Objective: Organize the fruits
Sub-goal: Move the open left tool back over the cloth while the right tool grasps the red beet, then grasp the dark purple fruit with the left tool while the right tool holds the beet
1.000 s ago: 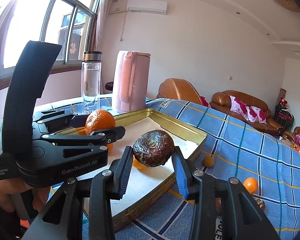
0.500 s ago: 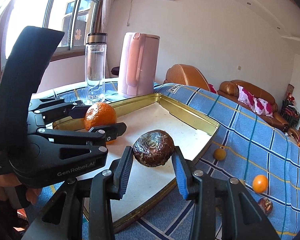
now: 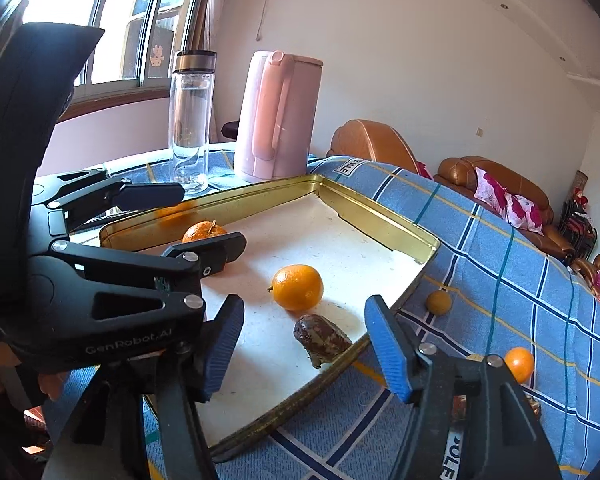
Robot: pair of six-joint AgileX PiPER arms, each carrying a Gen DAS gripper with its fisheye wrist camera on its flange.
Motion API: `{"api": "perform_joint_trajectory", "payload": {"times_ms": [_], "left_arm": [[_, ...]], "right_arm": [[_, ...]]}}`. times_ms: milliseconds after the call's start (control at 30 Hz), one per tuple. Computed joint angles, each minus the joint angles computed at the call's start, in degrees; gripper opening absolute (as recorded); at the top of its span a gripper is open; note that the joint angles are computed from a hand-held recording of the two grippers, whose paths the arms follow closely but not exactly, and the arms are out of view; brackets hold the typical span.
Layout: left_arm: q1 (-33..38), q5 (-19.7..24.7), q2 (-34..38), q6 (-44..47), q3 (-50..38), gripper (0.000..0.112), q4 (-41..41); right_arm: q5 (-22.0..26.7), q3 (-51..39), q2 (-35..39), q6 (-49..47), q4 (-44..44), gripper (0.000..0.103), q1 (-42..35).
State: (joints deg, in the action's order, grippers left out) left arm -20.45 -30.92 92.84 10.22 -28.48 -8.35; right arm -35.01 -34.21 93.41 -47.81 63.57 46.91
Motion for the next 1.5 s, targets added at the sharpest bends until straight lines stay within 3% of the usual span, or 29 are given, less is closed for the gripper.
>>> {"api": "perform_joint_trajectory", "payload": {"times_ms": [67, 300, 500, 667, 800, 933, 967, 1000, 1200, 1333, 1433, 1500], "left_arm": [[-0.5, -1.6, -1.2, -1.3, 1.1, 0.092, 0.2], [-6.7, -4.3, -2.4, -1.4, 2.6, 0.097, -2.2], [-12.9, -3.9, -1.4, 2.7, 1.5, 0.097, -7.5], [-17.8, -3.9, -0.2, 7.8, -0.1, 0.101, -13.6], [-20.2, -3.9, 0.6, 10.1, -0.8, 0.101, -16.0], [-22.3, -3.7, 1.8, 12.0, -2.1, 0.101, -18.3], [-22.7, -3.5, 2.0, 12.5, -2.3, 0.101, -18.6], [-23.3, -3.3, 2.1, 13.3, -2.7, 0.101, -19.4], [-25.2, -0.8, 3.2, 15.0, -5.3, 0.100, -20.1], [-27.0, 3.7, 5.5, 18.7, -9.8, 0.094, -23.3], [-28.0, 8.6, 8.3, 23.2, -14.9, 0.088, -27.3], [-28.2, 12.3, 11.0, 29.8, -19.2, 0.083, -33.6]], "right_arm": [[-3.7, 3.6, -3.1, -0.1, 1.8, 0.065, 0.8], [-6.3, 16.6, -19.9, 0.7, 6.4, 0.074, -7.6], [-0.2, 20.7, -24.4, 5.6, 0.3, 0.074, -18.0], [8.0, 17.5, -18.6, 8.2, -6.3, 0.074, -22.7], [14.5, 13.4, -14.0, 1.6, -1.9, 0.074, -25.4], [22.0, 11.0, -11.2, 2.0, -5.2, 0.073, -30.0], [23.0, 10.7, -10.8, 1.6, -5.1, 0.070, -30.5], [24.7, 10.6, -10.7, 3.1, -7.4, 0.057, -31.1], [16.5, 15.9, -16.3, 10.5, -10.1, 0.056, -28.2], [9.4, 17.4, -18.4, 2.4, 1.2, 0.056, -27.1], [10.6, 18.4, -20.1, 4.8, -2.1, 0.056, -31.9], [13.0, 19.4, -21.5, 10.5, -9.0, 0.056, -35.6]]}}
